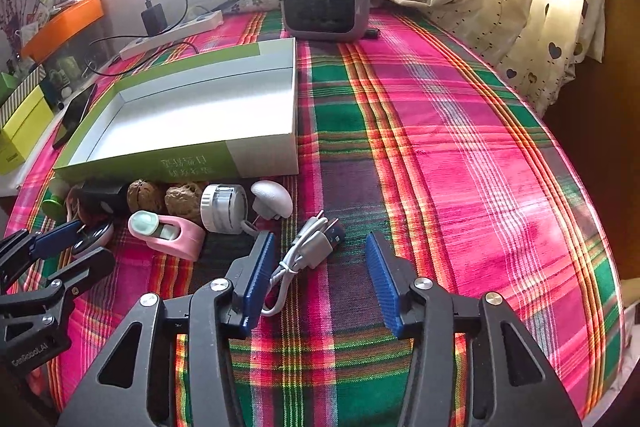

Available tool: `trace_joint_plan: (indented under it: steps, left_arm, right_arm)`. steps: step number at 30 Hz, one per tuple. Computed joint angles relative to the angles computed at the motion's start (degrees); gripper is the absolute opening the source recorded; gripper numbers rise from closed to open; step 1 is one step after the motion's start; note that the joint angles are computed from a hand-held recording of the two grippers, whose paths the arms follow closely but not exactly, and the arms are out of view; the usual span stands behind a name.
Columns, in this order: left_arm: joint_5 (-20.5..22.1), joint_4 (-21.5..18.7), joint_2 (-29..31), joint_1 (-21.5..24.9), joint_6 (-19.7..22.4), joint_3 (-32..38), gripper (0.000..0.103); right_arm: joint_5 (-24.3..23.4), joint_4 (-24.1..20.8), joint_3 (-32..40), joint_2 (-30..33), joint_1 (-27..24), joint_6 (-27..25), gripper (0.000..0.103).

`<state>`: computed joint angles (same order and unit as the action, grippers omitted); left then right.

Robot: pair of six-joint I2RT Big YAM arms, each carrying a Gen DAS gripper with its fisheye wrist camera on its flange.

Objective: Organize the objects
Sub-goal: 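Move the left tool toward the black dotted disc while the right tool approaches the white USB cable, then close the left tool on the black disc while the right tool closes on the cable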

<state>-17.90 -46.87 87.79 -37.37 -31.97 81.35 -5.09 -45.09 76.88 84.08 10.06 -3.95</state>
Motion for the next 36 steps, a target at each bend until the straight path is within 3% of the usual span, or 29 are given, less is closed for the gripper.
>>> trace_joint_plan:
  steps: [3, 17, 36]
  left_arm:
    - [0.04, 0.19, -0.08, 0.11, -0.22, -0.13, 0.044]
    - [-0.04, 0.47, -0.72, 0.08, -1.25, -0.82, 0.043]
    - [-1.27, 0.89, -2.50, -0.25, -2.86, -2.04, 0.043]
  right_arm:
    - [0.57, 0.54, -0.36, -0.21, -0.02, -0.53, 0.041]
    - [0.20, 1.24, -1.08, -0.81, -0.58, -0.30, 0.021]
    - [-3.13, 2.90, -3.18, -3.31, -0.81, -1.54, 0.014]
